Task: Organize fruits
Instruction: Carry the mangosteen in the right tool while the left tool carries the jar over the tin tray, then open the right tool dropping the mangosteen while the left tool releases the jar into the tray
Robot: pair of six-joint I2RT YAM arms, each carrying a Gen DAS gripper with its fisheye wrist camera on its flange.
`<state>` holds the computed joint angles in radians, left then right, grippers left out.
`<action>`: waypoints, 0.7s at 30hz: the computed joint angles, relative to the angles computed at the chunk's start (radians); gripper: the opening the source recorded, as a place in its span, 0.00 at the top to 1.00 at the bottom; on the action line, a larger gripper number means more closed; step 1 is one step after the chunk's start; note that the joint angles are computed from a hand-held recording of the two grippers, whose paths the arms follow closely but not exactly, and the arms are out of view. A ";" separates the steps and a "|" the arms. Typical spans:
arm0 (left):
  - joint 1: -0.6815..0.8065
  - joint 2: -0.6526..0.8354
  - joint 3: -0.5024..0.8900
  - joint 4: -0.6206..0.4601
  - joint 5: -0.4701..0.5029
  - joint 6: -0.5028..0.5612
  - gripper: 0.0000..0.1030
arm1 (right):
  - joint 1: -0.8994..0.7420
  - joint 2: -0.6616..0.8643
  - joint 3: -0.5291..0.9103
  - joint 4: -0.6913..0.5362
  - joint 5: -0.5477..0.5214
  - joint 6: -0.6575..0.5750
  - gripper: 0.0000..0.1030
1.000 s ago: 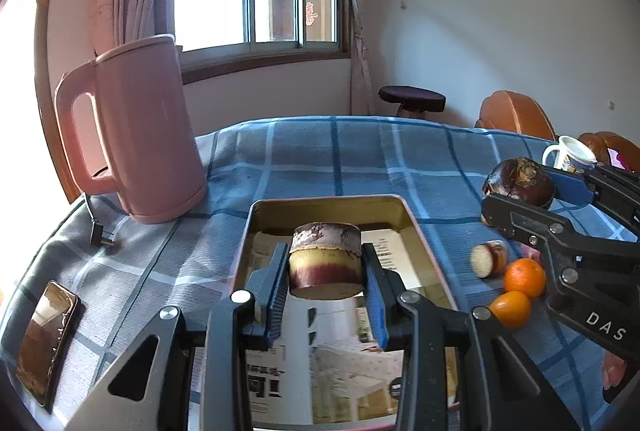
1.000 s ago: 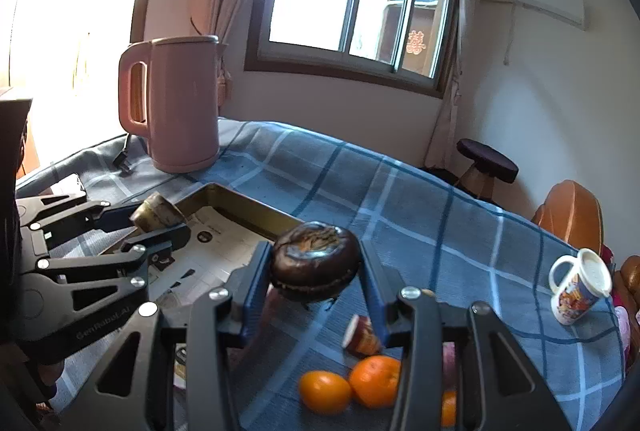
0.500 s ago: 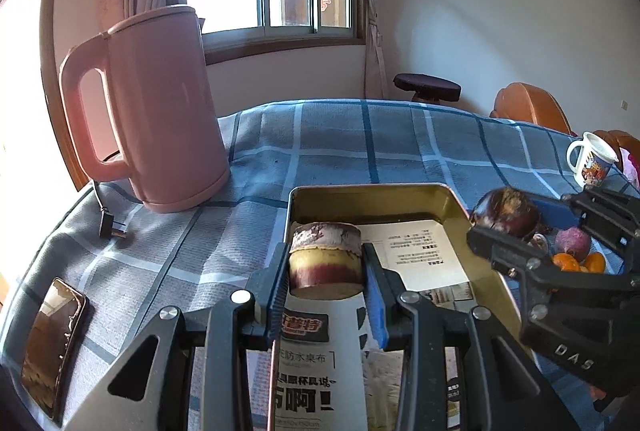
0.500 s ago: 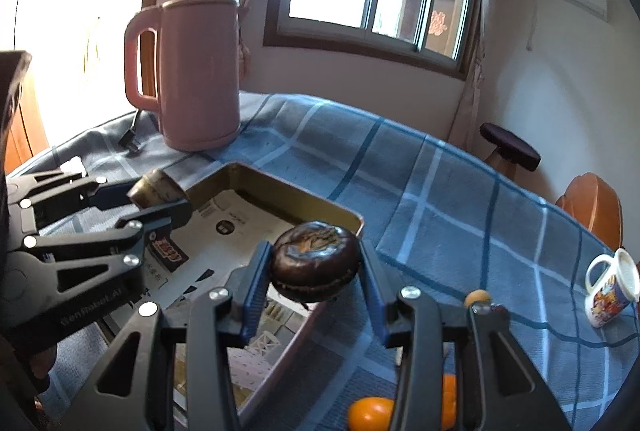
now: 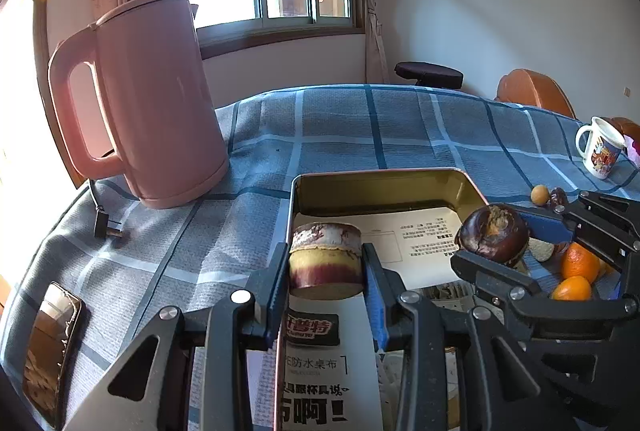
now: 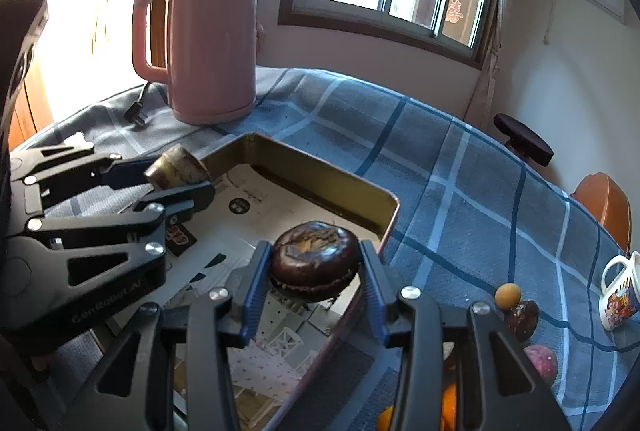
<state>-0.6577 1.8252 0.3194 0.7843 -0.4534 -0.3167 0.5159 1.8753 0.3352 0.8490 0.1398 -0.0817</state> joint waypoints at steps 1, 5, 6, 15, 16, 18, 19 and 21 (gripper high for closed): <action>-0.001 0.003 0.000 0.004 -0.001 0.002 0.65 | 0.000 0.003 0.003 -0.003 -0.001 0.001 0.55; -0.002 0.003 0.001 0.003 -0.005 0.003 0.65 | 0.007 0.013 0.008 -0.006 0.004 0.005 0.55; -0.002 0.004 0.002 0.002 -0.007 0.004 0.65 | 0.009 0.014 0.010 -0.008 0.007 0.004 0.55; 0.002 0.013 0.007 0.008 -0.013 0.016 0.64 | 0.030 0.035 0.032 -0.026 0.029 -0.009 0.55; 0.000 0.014 0.009 0.007 -0.016 0.018 0.64 | 0.029 0.035 0.034 -0.030 0.027 -0.009 0.55; -0.001 0.016 0.009 0.008 -0.020 0.018 0.64 | 0.028 0.032 0.035 -0.036 0.019 -0.006 0.55; -0.003 0.017 0.009 0.010 -0.022 0.020 0.64 | 0.027 0.032 0.035 -0.037 0.016 -0.006 0.55; -0.002 0.019 0.011 0.007 -0.027 0.020 0.64 | 0.034 0.035 0.033 -0.034 0.023 -0.007 0.55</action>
